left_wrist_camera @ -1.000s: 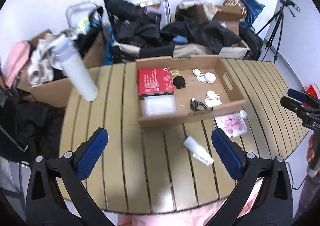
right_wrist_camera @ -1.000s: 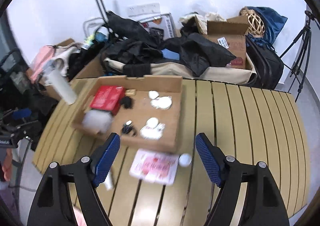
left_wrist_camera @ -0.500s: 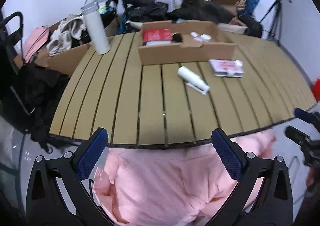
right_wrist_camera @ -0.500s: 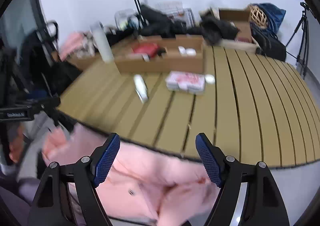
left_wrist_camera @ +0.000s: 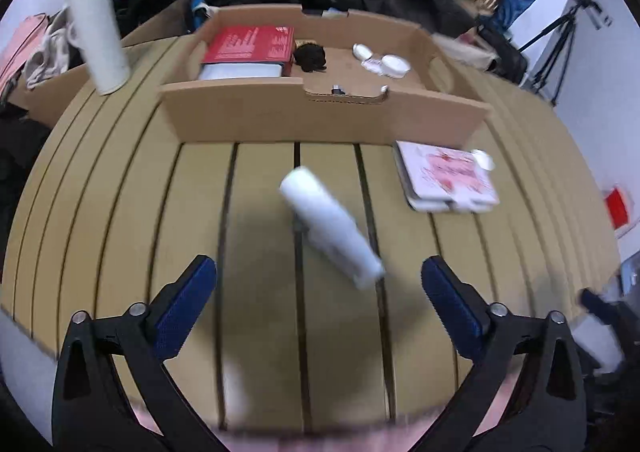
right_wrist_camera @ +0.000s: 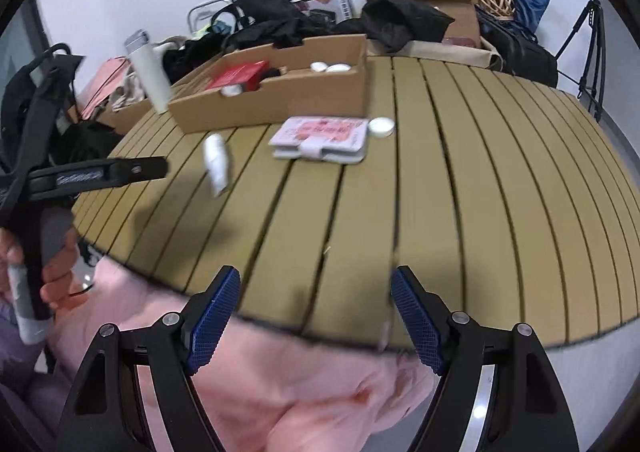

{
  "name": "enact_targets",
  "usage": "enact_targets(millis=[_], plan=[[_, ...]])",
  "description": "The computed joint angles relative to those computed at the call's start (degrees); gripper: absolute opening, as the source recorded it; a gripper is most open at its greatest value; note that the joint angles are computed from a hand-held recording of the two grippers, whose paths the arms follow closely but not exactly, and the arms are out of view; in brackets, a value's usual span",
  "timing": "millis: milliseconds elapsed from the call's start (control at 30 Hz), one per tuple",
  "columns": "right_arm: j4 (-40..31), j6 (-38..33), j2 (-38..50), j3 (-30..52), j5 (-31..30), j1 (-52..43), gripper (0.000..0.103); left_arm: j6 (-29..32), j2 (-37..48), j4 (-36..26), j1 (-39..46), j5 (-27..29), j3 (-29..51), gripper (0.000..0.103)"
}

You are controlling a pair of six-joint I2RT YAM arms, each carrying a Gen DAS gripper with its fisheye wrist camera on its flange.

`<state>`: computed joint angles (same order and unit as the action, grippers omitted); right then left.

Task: Organize objects
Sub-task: 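Withdraw both tools and move the left tool toward the white spray bottle, then grasp the white spray bottle with the left tool while the right tool grasps a white lid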

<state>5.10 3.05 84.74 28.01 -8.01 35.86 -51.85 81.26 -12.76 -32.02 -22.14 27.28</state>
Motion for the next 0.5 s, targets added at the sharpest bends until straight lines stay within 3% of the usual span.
enact_targets(millis=[167, 200, 233, 267, 333, 467, 500], plan=[[2.2, -2.23, 14.79, 12.9, 0.32, -5.86, 0.063, 4.99, 14.4, 8.43, 7.82, 4.08, 4.41, 0.058], [1.66, -2.79, 18.25, 16.7, 0.75, -6.31, 0.058, 4.71, 15.84, 10.52, 7.5, 2.36, 3.97, 0.057], [1.27, -3.13, 20.5, 19.27, 0.71, -6.6, 0.05, 4.81, 16.45, 12.17, 6.47, -0.26, 3.53, 0.043], [0.59, -3.22, 24.7, 24.08, 0.17, -7.08, 0.046, 4.96, 17.51, 12.52, 5.62, -1.6, 3.8, 0.036], [-1.42, -2.72, 30.59, 31.17, -0.5, -7.47, 0.036, 5.08, 17.94, 13.22, 4.59, -3.52, 3.6, 0.032], [-5.94, -2.76, 42.04, 45.6, 1.02, -6.16, 0.03, 5.66, 17.13, 14.1, 4.79, -3.21, 2.77, 0.032], [-7.0, -3.19, 43.93, 47.58, 2.09, -5.63, 0.024, 5.93, 17.04, 14.28, 4.83, -3.24, 2.62, 0.032]])
